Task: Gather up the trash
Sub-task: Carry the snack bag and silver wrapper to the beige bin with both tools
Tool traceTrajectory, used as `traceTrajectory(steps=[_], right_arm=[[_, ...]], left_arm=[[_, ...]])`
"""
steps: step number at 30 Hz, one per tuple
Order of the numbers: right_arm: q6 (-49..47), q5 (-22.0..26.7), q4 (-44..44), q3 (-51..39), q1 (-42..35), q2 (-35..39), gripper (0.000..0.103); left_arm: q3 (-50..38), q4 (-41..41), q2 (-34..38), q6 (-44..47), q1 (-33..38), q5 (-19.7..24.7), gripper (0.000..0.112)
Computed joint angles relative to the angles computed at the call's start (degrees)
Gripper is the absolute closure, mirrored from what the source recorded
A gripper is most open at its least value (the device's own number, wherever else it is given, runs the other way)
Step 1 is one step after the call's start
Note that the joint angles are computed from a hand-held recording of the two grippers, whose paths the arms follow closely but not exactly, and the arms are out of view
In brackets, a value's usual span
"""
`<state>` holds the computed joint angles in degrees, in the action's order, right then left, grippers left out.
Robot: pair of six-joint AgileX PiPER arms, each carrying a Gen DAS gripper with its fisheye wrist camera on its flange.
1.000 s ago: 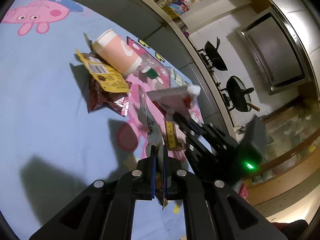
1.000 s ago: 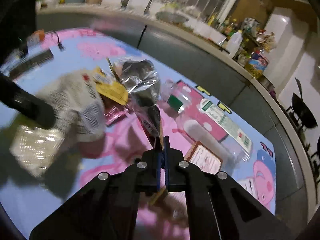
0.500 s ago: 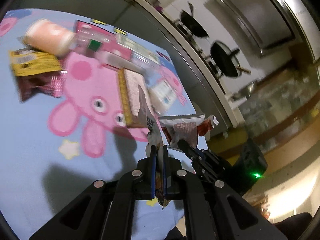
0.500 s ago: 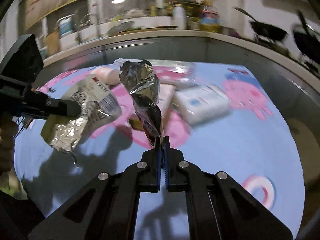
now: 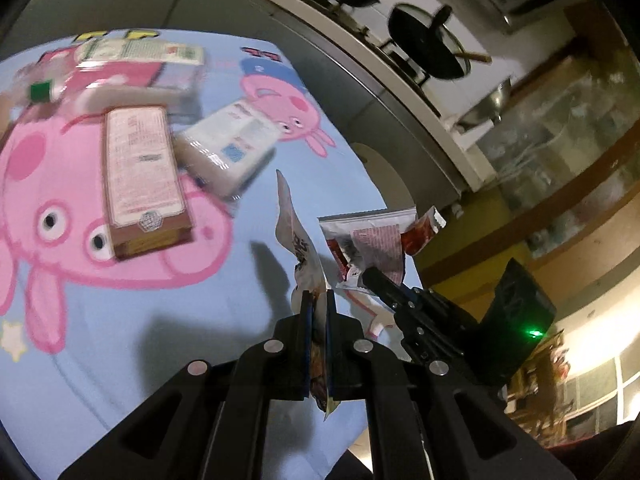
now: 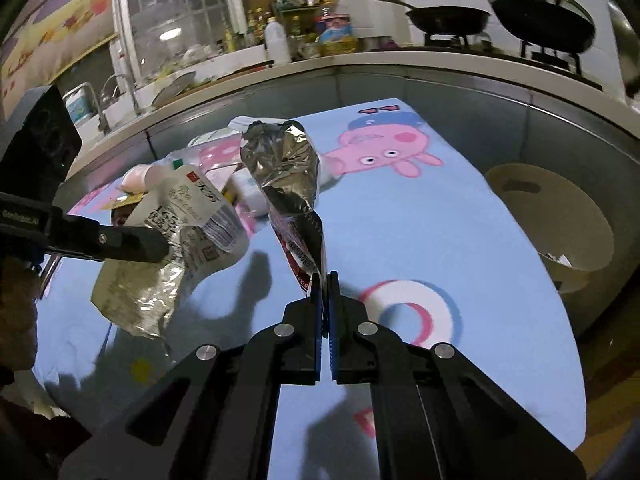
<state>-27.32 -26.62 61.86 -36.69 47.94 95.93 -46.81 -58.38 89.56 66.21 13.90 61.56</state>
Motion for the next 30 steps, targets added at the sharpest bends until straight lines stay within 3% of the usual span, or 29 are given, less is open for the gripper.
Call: traceTrajectory(steps=[10,15,18,20,25,27,28,30], right_arm=[[10.85,-2.9,-9.08,6.77,-4.93,-3.04,0.1],[18.36,-2.02,-17.28,10.43,-13.77,-6.1,0.1],[25.82,0.77,-26.45,11.18,-23.1,-7.48,0.1],[34.29,3.23,-37.13,10.84,-30.93,-7.64,0.1],[46.2,8.88,-53.89,5.7,-43.33,-4.21,0.099],[44.48,10.69,-52.84,3.04,-44.99,-1.99,0.092],[43.6,11.8,-52.38,1.77,-45.85,-0.75,0.088],[38.99,11.58,-46.89,0.9,-45.6,0.84,0.06]], left_arm=[[-5.09,0.63,1.77,-6.07,-13.93,-7.69,0.107],[-12.09,1.4,5.89,-9.86,-22.83,-12.83,0.107],[-20.18,2.65,11.46,-14.47,-28.46,-15.42,0.107],[-27.8,4.76,16.33,-18.75,-32.24,-16.74,0.107],[-45.66,11.85,27.31,-30.77,-38.91,-18.0,0.106],[-52.67,16.37,31.89,-36.84,-41.11,-18.12,0.106],[-55.75,19.8,33.87,-40.78,-42.19,-18.21,0.092],[-59.77,24.93,36.52,-46.1,-43.35,-18.16,0.072]])
